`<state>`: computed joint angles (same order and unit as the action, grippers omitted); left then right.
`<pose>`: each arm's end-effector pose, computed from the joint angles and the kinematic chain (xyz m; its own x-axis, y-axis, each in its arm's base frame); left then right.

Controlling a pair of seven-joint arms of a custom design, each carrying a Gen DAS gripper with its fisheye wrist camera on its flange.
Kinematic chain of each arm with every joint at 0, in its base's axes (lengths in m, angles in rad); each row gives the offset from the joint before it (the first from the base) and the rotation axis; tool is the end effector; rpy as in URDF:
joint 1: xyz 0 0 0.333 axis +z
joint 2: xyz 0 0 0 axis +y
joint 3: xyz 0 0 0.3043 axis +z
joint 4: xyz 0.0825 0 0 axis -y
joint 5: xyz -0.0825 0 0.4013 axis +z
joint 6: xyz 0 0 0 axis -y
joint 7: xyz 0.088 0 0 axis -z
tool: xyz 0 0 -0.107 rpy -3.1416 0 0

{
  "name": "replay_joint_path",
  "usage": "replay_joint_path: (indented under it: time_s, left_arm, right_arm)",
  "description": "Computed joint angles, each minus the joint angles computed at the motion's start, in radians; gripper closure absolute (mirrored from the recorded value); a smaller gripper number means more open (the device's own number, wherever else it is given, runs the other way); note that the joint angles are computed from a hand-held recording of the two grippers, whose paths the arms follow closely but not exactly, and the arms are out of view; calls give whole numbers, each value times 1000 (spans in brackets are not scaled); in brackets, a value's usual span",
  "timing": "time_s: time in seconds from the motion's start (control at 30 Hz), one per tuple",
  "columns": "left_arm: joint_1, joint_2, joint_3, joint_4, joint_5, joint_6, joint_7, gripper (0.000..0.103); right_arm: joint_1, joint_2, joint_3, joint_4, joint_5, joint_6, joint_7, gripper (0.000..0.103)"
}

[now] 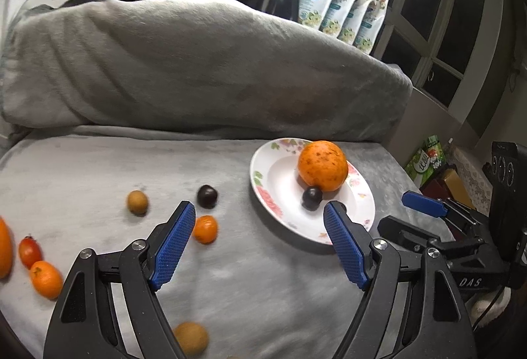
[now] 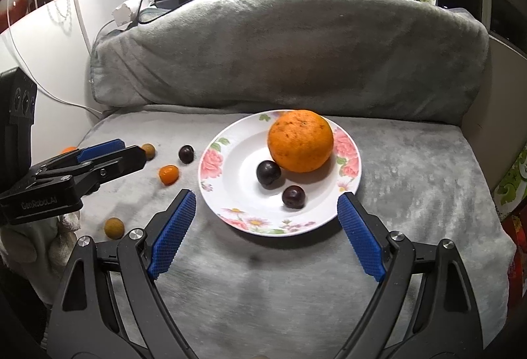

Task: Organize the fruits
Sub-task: 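Move the right tool back toward the kumquat on the blanket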

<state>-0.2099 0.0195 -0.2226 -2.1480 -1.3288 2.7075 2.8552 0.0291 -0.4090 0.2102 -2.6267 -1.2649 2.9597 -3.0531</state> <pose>0.5430 -0.2130 0.4101 -0.6516 -0.7031 0.2848 -0.6047 0.2547 -0.7546 0.4080 0.1642 0.4030 -0.1617 -0.9801 -0.1151 -0.6070 0.1907 -0.7715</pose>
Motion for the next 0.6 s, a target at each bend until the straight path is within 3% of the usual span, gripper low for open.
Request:
replay_joint_path:
  time_s: [0.3,0.6]
  left_arm:
    - [27,-42,34,-57,-52,40,46,23]
    - [62,-63,67,-109,-55,98,40,23]
  right_arm:
    - [10,45,2,46,-34,30,23,13]
    - [63,139,-16,131,-75,49,14,13]
